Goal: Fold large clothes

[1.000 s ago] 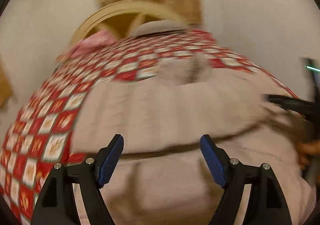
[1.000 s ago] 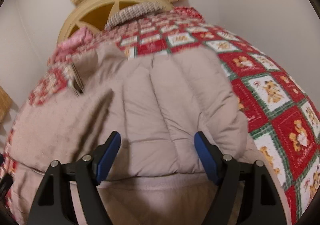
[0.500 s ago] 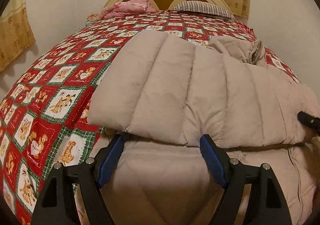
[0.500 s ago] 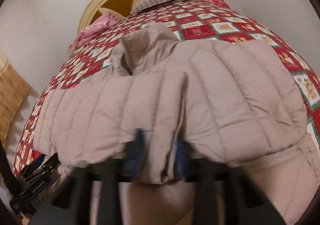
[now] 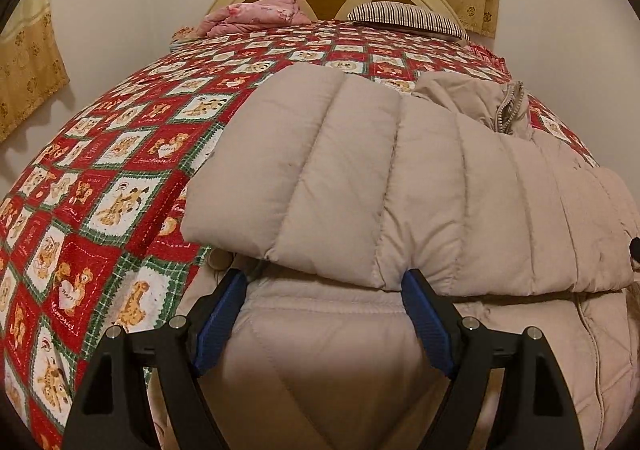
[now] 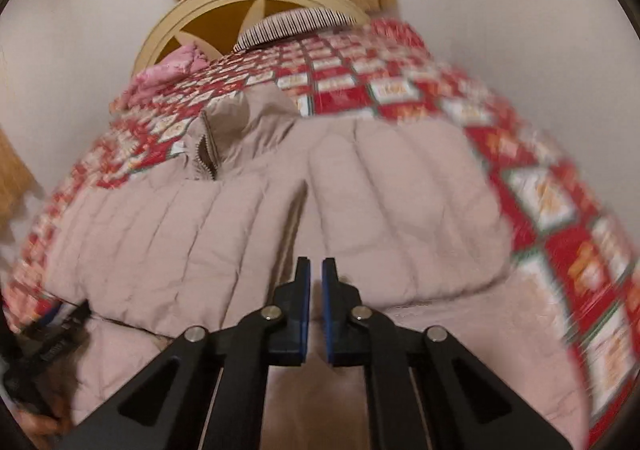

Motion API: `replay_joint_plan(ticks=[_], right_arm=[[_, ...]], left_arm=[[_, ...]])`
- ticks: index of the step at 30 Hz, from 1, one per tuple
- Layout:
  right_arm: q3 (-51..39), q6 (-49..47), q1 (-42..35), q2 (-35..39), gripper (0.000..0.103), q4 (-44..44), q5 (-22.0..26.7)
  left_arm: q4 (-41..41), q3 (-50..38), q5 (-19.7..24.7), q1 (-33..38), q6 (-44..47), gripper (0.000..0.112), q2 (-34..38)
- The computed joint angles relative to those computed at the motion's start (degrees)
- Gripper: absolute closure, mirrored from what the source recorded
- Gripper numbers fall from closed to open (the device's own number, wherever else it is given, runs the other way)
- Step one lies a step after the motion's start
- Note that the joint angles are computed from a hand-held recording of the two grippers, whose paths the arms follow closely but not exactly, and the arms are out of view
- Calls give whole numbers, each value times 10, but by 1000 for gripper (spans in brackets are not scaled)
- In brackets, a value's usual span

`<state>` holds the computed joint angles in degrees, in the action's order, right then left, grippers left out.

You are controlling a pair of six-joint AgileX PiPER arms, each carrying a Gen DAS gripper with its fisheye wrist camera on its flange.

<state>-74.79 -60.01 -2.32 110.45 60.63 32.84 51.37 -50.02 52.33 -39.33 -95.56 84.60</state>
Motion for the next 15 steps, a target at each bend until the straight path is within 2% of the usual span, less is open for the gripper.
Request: replay_joint_plan(ticks=[2,4,5,6,8,9,10,11,12,13,14,15], right_arm=[[4,-19,-18,5,84,51,36],[10,-45,-33,7,55,105,79],[13,-53,-34,5,23,124,92],[21,-69,-32,-1,10,148,92],[28,-94,-21,-9,11,172,89],[18,-78,-7,-6,17,151,82],[3,-47,9,1,24,112,75],[-13,-21,25,10,41,74,74],[-30,15,43,20,50,25,70],[-49,59,62,31,54,-29,59],[-55,80,77,35,62,-60,46],[-54,86,87,35,76,-73,31]], left_arm=[[0,-2,1,0,0,31,2],[0,-1,5,-1,2,31,3],[1,-1,5,-1,3,31,3],[1,0,5,0,3,31,2],[1,-1,4,0,2,31,2],[1,-1,5,0,2,31,3],[1,-1,6,0,3,31,4],[1,-2,9,-1,3,31,5],[1,-3,11,-2,3,31,6],[1,-3,13,-2,2,31,6],[1,-2,13,-2,3,31,6],[1,-1,13,-1,3,31,5]])
